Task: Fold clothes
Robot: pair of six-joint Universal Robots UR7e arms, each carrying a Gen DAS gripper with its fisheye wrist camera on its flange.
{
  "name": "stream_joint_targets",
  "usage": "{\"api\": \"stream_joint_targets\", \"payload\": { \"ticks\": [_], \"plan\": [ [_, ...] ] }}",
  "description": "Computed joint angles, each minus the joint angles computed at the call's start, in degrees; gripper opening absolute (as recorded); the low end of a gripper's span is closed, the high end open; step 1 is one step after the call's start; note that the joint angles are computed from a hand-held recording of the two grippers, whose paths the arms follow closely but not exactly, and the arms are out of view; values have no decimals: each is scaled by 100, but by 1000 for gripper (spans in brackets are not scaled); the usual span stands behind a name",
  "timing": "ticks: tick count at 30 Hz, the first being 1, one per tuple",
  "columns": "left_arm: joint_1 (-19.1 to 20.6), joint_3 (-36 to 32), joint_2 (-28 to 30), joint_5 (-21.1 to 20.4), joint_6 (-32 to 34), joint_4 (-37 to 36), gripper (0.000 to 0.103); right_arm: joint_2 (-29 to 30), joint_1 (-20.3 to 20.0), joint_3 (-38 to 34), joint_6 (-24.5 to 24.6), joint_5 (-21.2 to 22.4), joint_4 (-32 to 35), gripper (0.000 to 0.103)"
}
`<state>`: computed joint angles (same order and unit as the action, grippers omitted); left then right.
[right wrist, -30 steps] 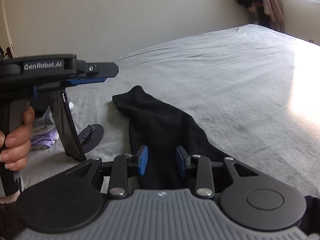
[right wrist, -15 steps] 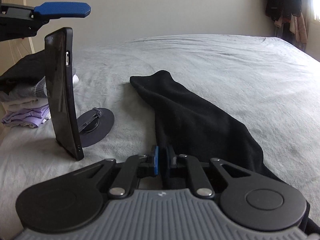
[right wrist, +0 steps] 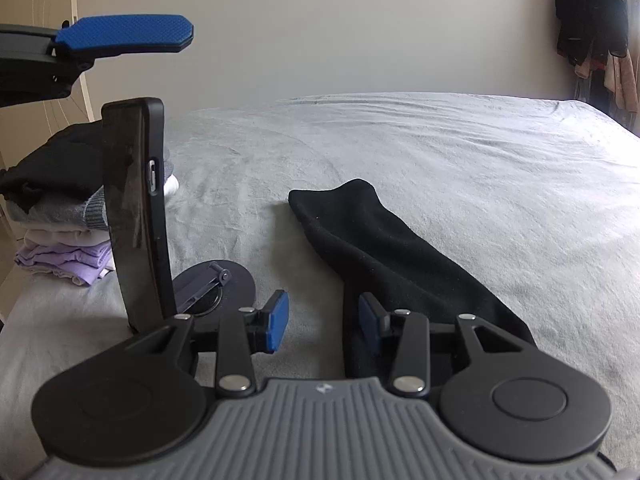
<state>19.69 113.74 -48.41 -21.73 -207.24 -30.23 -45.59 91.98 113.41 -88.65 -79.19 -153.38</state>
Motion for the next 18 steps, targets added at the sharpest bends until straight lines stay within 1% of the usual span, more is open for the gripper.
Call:
{"api": "stream_joint_targets", "payload": {
  "ticks": [2, 3, 4, 5, 6, 8, 9, 10, 11, 13, 14, 16, 17, 18],
  "plan": [
    [-6, 33, -12, 45, -32, -9, 58, 196, 45, 54, -114, -120, -592, 40],
    [-6, 34, -7, 52, -50, 9, 58, 276, 45, 65, -178, -159, -765, 33],
    [-4, 35, -1, 50, -67, 21, 58, 350, 48, 53, -250, -199, -873, 28],
    [-7, 54, -12, 44, -67, -5, 58, 368, 49, -12, -209, -199, -741, 10],
    [-15, 81, -29, 35, -55, -47, 58, 353, 53, -160, 48, -152, -369, 9],
    [-15, 116, -53, 28, -109, -78, 58, 338, 44, -629, 711, 20, 755, 8],
    [-14, 133, -64, 25, -141, -90, 58, 361, 15, -874, 1058, 153, 1301, 8],
    [-6, 142, -72, 32, -155, -105, 58, 408, 23, -1030, 1219, 92, 1607, 8],
    [1, 146, -84, 38, -105, -146, 58, 465, 51, -1113, 1292, -80, 1732, 8],
    [7, 144, -96, 48, -15, -194, 58, 482, 61, -1104, 1223, -189, 1758, 9],
    [5, 138, -88, 54, 0, -184, 58, 440, 48, -1098, 1243, -144, 1812, 17],
    [-5, 130, -76, 84, -16, -154, 58, 312, 8, -1112, 1368, 31, 2000, 22],
    [-4, 115, -65, 129, -9, -119, 59, 250, -11, -1120, 1431, 119, 2092, 31],
    [-2, 98, -53, 179, 1, -81, 59, 188, -30, -1129, 1494, 207, 2184, 44]
  ]
}}
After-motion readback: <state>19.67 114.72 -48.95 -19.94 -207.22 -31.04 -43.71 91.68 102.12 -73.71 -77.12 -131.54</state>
